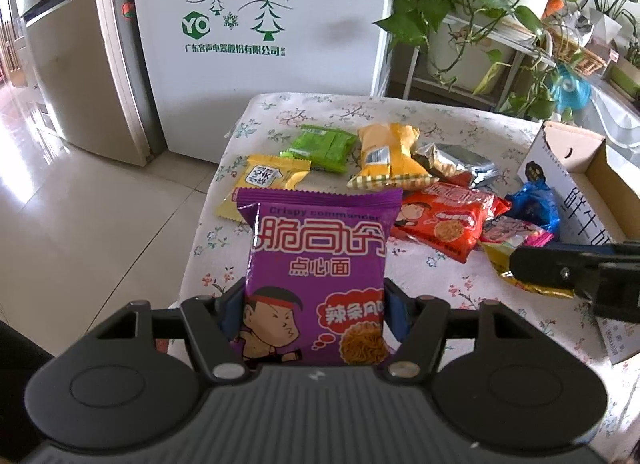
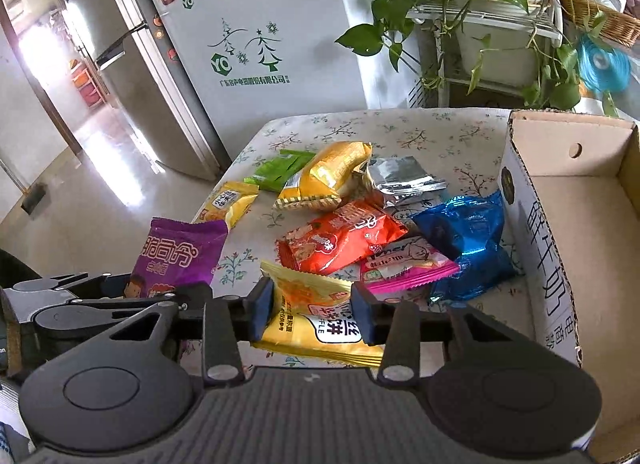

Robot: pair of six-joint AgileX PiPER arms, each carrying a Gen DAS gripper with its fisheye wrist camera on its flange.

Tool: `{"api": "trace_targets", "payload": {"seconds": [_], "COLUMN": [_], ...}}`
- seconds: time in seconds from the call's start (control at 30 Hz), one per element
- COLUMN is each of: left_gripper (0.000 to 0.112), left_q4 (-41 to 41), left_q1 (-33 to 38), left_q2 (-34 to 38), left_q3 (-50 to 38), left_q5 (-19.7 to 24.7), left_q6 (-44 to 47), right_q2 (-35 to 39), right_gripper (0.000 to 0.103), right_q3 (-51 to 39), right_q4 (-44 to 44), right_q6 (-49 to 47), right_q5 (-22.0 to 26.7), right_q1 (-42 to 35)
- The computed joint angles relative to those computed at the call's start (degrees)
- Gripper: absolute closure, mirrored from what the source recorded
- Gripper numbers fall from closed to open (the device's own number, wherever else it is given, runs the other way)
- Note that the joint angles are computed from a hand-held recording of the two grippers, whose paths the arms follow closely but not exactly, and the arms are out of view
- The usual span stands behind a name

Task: Organize snacks
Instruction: 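Lift and carry purple bag with left tool while right tool carries waffle pack to box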

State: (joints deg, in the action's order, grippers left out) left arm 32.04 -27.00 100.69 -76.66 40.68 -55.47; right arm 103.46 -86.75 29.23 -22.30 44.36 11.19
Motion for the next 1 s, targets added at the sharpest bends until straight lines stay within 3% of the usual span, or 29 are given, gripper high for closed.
{"api": "trace_targets", "payload": {"seconds": [0.47, 1.0], "left_gripper": [0.046, 0.046], "left_q4": [-0.23, -8.28], "left_q1": [-2.58, -6.54], "left_q2": [1.56, 14.15], "left_q3": [-6.68, -30.96], "left_q5": [2.69, 9.76], "left_q6": [1.67, 10.71], "right_q2": [-2.67, -1.15], "right_gripper": [0.055, 0.055], "right_q3": [-1.45, -7.11], "right_q4": [5.52, -3.89], "right_q6": [-2.39, 5.72], "right_q5": [-1.9, -2.4], "right_q1": [-4.77, -9.25]}}
